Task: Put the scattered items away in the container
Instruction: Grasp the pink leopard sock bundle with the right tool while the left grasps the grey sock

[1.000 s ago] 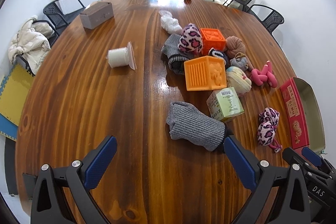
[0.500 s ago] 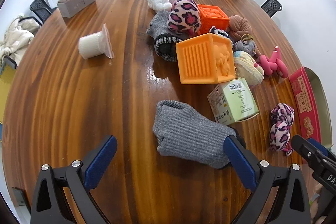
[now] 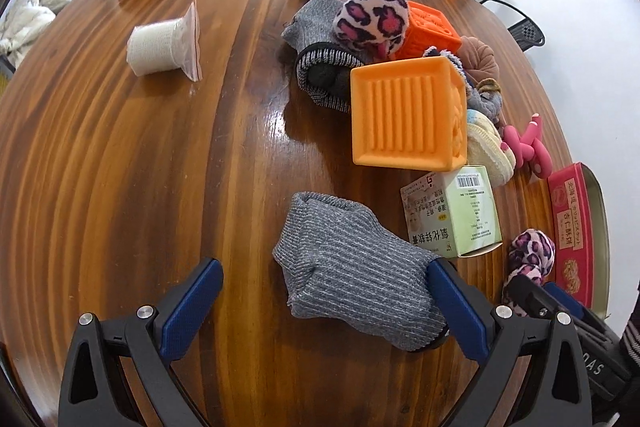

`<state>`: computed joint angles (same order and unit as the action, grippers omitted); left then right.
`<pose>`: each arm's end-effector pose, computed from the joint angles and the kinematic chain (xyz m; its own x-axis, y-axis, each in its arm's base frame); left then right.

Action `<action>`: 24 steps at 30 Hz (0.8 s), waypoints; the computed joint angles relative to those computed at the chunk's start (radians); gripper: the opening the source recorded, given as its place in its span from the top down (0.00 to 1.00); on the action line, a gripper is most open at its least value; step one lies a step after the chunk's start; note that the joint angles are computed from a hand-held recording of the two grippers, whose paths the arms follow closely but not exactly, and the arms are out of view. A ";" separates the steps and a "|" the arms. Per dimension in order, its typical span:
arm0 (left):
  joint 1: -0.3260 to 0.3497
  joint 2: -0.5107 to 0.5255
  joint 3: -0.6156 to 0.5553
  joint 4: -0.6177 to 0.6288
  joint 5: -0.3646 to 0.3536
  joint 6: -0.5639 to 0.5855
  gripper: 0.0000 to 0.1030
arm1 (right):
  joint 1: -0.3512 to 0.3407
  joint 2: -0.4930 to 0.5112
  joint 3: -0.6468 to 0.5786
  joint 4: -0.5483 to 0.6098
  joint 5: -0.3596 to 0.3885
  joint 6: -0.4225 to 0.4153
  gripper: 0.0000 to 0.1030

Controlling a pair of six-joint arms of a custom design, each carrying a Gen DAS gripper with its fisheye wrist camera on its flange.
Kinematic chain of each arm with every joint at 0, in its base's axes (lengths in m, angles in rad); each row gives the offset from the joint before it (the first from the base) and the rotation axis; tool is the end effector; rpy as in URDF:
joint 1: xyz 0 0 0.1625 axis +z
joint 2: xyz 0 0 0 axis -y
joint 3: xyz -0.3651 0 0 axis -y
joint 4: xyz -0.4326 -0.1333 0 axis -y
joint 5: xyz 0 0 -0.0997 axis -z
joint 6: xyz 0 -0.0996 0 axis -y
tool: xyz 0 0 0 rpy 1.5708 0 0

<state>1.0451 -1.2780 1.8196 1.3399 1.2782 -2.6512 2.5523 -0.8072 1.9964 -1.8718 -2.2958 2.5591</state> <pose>-0.0365 -0.3858 0.2287 -0.4665 0.8790 -0.0983 0.7907 0.4643 0.3990 0.3854 -0.1768 -0.0996 -0.2983 0.9513 0.0775 0.4315 0.2068 -0.8781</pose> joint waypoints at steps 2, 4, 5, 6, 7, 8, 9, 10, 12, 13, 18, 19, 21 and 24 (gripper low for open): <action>0.007 0.011 0.001 0.001 -0.002 -0.012 0.00 | -0.007 0.000 0.009 -0.026 -0.001 -0.023 0.14; 0.011 0.017 0.001 0.001 0.002 -0.014 0.03 | -0.016 -0.003 0.033 -0.086 -0.002 -0.062 0.33; 0.014 0.018 0.003 -0.003 0.005 -0.003 0.06 | -0.019 -0.004 0.040 -0.103 0.002 -0.086 0.35; 0.014 0.014 0.009 -0.003 0.014 0.010 0.14 | -0.020 -0.001 0.032 -0.079 0.001 -0.087 0.42; 0.014 0.008 0.016 -0.002 0.025 0.022 0.19 | -0.022 -0.002 0.036 -0.086 0.003 -0.100 0.43; 0.014 0.004 0.021 0.001 0.034 0.029 0.29 | -0.022 -0.003 0.037 -0.088 -0.001 -0.102 0.44; 0.008 -0.008 0.034 -0.001 0.039 0.038 0.31 | -0.020 -0.004 0.043 -0.098 -0.006 -0.104 0.45; 0.000 -0.024 0.048 -0.012 0.031 0.045 0.31 | -0.018 -0.004 0.045 -0.101 -0.008 -0.103 0.46; -0.003 -0.047 0.069 -0.024 0.031 0.055 0.36 | -0.013 -0.003 0.048 -0.107 -0.013 -0.100 0.48; 0.000 -0.055 0.075 -0.025 0.030 0.053 0.36 | -0.008 -0.003 0.048 -0.107 -0.016 -0.095 0.48; -0.001 -0.110 0.099 -0.040 0.028 0.056 0.41 | 0.029 0.000 0.009 -0.013 -0.029 -0.054 0.49; -0.006 -0.126 0.103 -0.036 0.034 0.056 0.41 | 0.041 0.004 -0.003 0.008 -0.031 -0.043 0.49; -0.019 -0.165 0.122 -0.028 0.050 0.047 0.41 | 0.062 0.001 -0.019 0.048 -0.040 -0.021 0.49; -0.038 -0.217 0.122 0.002 0.079 0.045 0.41 | 0.106 -0.010 -0.040 0.121 -0.042 0.019 0.49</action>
<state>1.0074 -1.4952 1.9417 1.3419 1.3572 -2.6061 2.6587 -0.8173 1.9566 -1.7506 -2.3378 2.5780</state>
